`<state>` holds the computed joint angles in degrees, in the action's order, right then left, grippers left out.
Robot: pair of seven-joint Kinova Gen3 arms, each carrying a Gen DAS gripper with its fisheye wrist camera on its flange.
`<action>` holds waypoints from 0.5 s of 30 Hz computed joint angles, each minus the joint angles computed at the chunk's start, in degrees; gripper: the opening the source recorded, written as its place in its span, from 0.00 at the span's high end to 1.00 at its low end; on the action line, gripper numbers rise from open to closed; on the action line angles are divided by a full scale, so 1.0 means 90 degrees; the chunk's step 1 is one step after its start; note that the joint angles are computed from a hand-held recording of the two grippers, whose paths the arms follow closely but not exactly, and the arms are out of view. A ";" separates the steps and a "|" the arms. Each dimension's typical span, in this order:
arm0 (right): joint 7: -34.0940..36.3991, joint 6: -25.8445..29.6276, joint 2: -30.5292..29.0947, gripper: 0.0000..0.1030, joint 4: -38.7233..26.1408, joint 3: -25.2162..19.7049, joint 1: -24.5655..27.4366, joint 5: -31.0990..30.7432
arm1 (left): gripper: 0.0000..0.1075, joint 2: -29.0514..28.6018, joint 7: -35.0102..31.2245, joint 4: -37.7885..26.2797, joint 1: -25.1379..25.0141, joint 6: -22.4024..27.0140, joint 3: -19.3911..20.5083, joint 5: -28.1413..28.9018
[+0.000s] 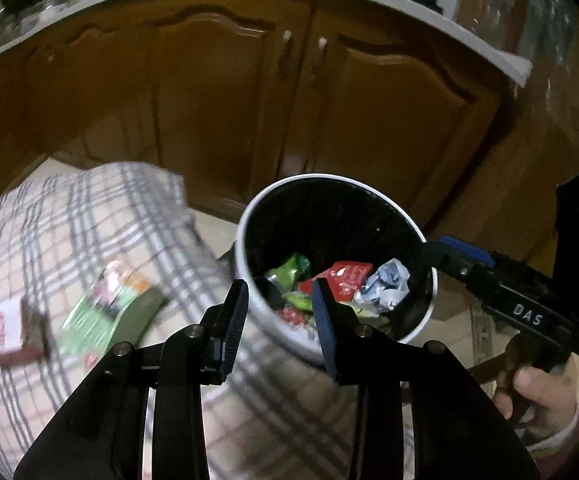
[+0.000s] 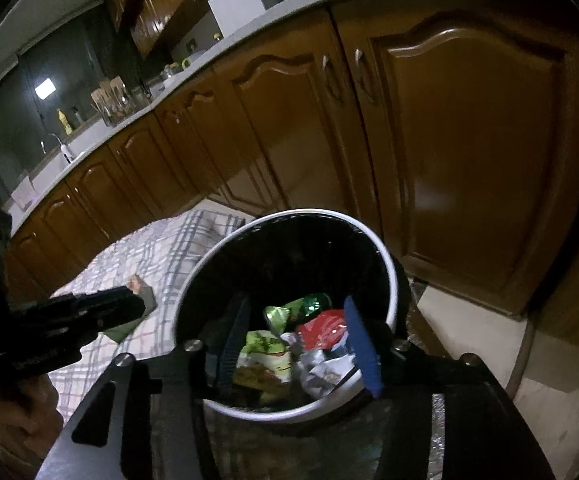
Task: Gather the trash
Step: 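Move both tools back toward the two cartons on the table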
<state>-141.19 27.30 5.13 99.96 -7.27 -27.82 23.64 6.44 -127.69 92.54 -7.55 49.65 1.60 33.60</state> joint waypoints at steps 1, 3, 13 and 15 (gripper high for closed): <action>-0.0147 -0.0047 -0.0035 0.46 0.0053 0.0002 -0.0052 0.0097 | 0.69 -0.0088 -0.0112 0.0132 -0.0109 0.0004 -0.0058 0.0157; -0.0323 -0.0219 -0.0096 0.42 0.0180 -0.0034 -0.0095 0.0157 | 0.67 -0.0223 -0.0235 0.0315 -0.0250 0.0002 -0.0177 0.0351; -0.1025 -0.0586 -0.0127 0.27 0.0375 -0.0302 -0.0542 0.0564 | 0.61 -0.0808 -0.0804 0.1109 -0.0886 0.0014 -0.0973 0.0801; -0.1042 -0.0611 -0.0081 0.27 0.0338 -0.0338 -0.0632 0.0559 | 0.61 -0.0813 -0.0898 0.1152 -0.1017 0.0104 -0.1091 0.0827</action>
